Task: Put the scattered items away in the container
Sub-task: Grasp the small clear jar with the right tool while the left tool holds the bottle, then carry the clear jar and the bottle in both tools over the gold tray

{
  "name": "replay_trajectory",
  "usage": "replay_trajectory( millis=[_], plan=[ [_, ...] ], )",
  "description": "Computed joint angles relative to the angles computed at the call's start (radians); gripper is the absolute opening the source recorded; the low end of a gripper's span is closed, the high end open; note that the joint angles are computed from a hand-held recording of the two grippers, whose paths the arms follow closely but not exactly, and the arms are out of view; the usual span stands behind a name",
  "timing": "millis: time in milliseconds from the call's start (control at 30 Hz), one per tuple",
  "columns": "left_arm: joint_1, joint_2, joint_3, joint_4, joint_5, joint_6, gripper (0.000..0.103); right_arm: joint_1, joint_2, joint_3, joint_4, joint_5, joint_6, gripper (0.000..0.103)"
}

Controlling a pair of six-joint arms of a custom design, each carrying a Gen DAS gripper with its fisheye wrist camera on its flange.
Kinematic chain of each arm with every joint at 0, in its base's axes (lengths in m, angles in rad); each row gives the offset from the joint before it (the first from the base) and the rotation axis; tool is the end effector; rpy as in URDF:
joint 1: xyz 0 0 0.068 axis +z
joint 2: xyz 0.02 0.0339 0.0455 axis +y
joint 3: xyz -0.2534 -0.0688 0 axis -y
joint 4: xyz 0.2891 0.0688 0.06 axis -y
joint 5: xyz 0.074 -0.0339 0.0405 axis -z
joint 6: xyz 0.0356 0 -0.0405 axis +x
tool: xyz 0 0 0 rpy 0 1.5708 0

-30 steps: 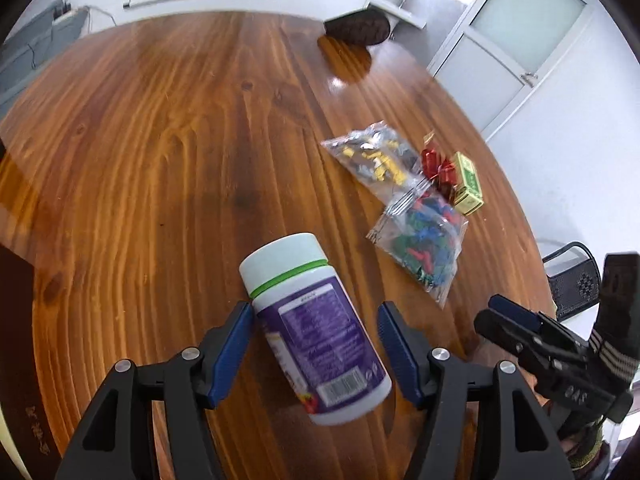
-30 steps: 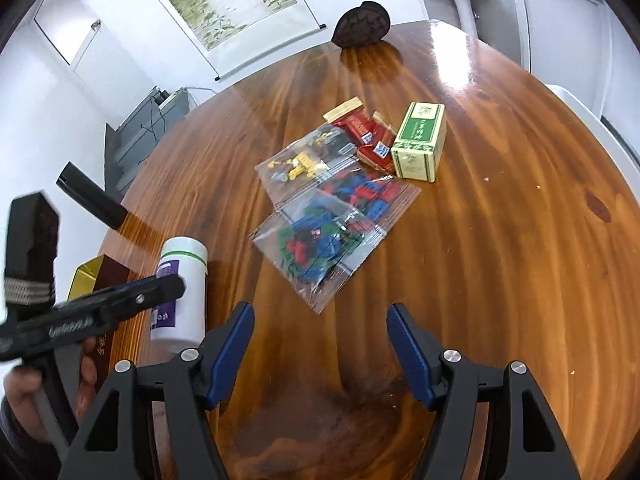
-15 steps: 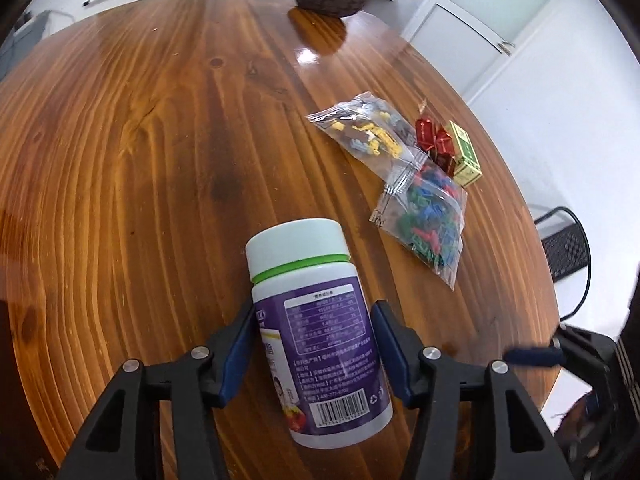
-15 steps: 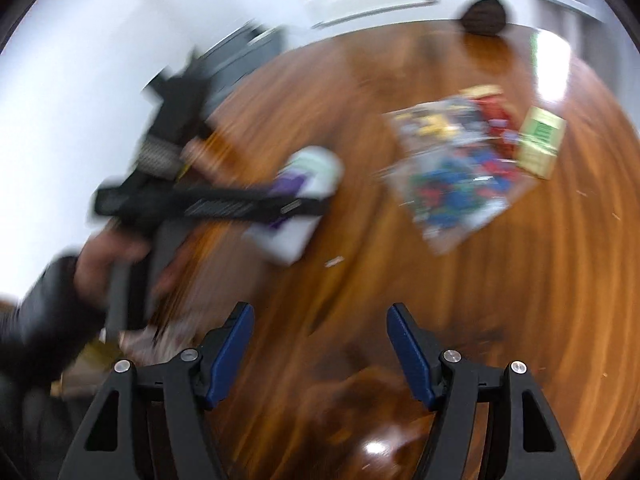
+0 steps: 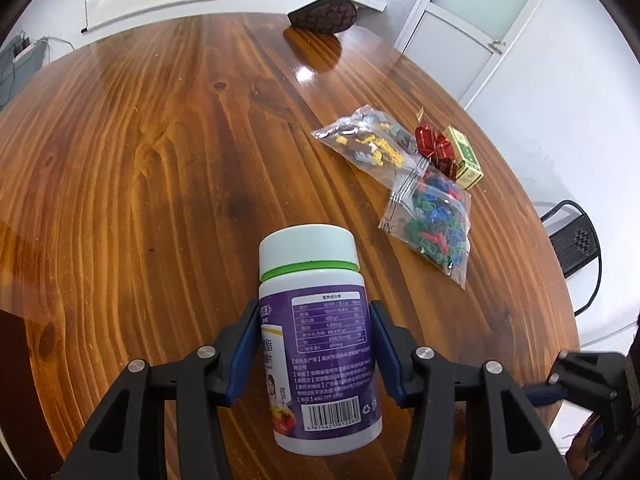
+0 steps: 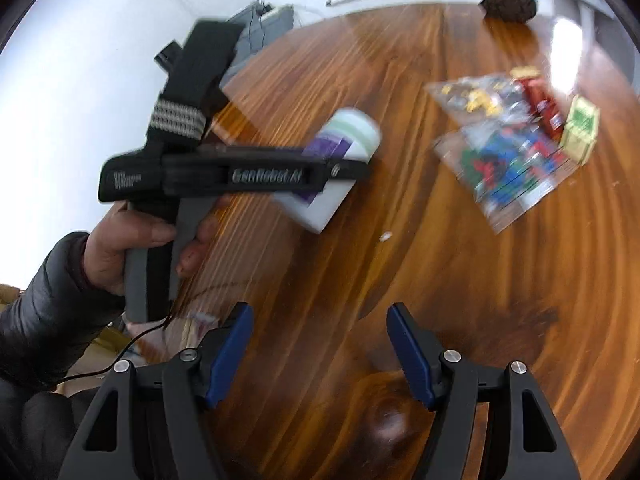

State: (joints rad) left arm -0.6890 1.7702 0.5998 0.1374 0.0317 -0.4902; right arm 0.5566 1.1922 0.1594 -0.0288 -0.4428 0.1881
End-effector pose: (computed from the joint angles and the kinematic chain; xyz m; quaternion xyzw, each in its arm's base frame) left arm 0.2264 -0.1880 0.0249 0.0998 0.9588 -0.1604 0.2123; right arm 0.1429 0.1069 0.0387 -0.2273 0.9180 0.2873 0.1516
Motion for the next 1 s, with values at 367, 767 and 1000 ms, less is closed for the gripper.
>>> replay_trajectory(
  millis=[367, 767, 1000],
  plan=[
    [0.058, -0.169, -0.16, 0.133, -0.081, -0.014, 0.051, 0.371, 0.375, 0.237, 0.097, 0.001, 0.035, 0.068],
    [0.12, -0.113, -0.173, 0.231, -0.114, -0.028, 0.051, 0.542, 0.613, 0.462, 0.008, 0.182, 0.044, 0.032],
    [0.051, -0.118, -0.209, 0.284, -0.18, -0.035, 0.051, 0.506, 0.508, 0.363, 0.027, 0.285, 0.07, 0.031]
  ],
)
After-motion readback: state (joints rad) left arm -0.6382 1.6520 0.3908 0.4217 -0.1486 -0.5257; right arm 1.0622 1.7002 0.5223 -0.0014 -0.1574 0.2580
